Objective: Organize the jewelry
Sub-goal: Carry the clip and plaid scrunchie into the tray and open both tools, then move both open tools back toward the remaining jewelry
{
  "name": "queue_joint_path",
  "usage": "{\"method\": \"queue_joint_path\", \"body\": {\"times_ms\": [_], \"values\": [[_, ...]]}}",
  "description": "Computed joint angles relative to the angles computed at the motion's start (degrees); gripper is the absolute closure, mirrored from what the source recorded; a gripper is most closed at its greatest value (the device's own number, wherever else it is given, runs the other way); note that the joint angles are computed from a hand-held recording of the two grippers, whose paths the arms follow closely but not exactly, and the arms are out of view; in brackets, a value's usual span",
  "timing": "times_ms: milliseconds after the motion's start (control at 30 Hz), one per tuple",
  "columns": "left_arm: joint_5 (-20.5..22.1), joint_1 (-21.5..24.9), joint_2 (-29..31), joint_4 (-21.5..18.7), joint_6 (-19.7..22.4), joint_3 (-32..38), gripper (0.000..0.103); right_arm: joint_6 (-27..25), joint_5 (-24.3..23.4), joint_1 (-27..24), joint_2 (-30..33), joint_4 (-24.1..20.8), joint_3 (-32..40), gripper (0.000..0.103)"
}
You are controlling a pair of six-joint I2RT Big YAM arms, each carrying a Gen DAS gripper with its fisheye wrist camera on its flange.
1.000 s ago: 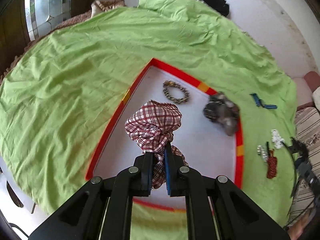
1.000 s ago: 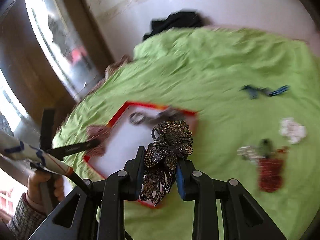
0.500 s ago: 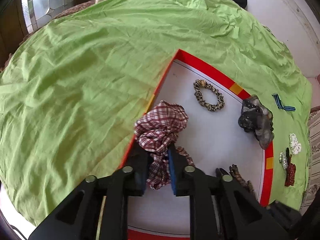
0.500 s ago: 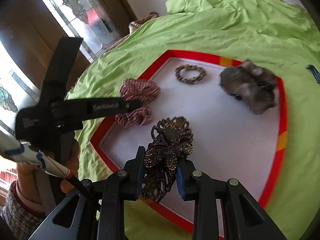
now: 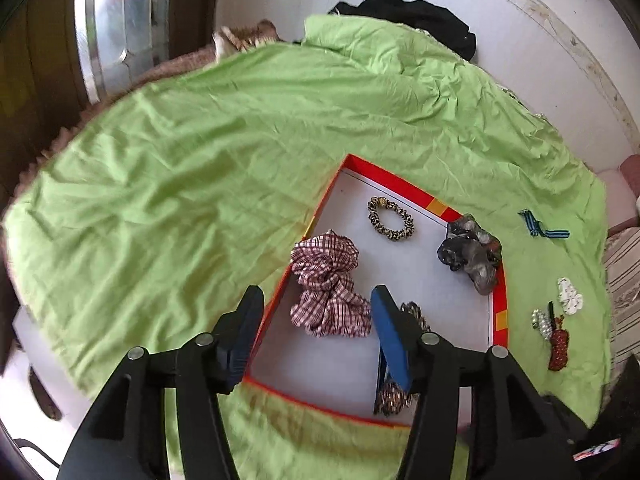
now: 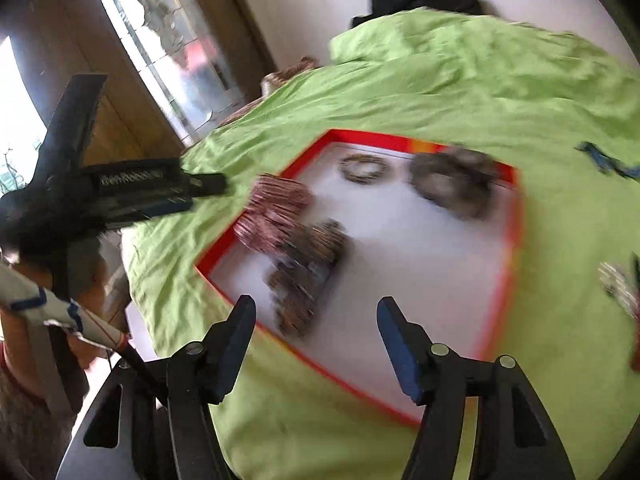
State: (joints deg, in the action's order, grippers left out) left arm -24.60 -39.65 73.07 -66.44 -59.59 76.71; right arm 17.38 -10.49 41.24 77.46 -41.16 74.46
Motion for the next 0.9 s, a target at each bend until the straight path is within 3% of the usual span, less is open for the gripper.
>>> {"method": "queue_joint_path", "body": {"times_ms": [133,333,533,667,900], "values": [[-3.73,-5.14,1.59,-2.80,-2.67,3.51,0.045,0.98,2.78,-3.67,-8.48,-1.09,-8.94,0.035],[-5.91,-12.17,6.29,-2.19,-5.66,8.73,0.042,2.66,1.96,-12.26,-17.41,-4.02,-18.24,0.035],[-2.59,-16.39,15.77,-2.69,-4.54,18.07,0.041,1.57,-1.84,-22.16,-24.95,-4.72,-23.38,0.035],[1.22,-18.07,23.27,-2.82,-1.59,26.15,0.041,0.00,-4.89,-29.38,-28.68,-4.96,-26.21,0.035],[10.07,-18.31,41.05,-5.04,5.42,47.80,0.041,-1.86,-11.54,-43.20,-31.19,-6.22,-29.22,0.035]]}}
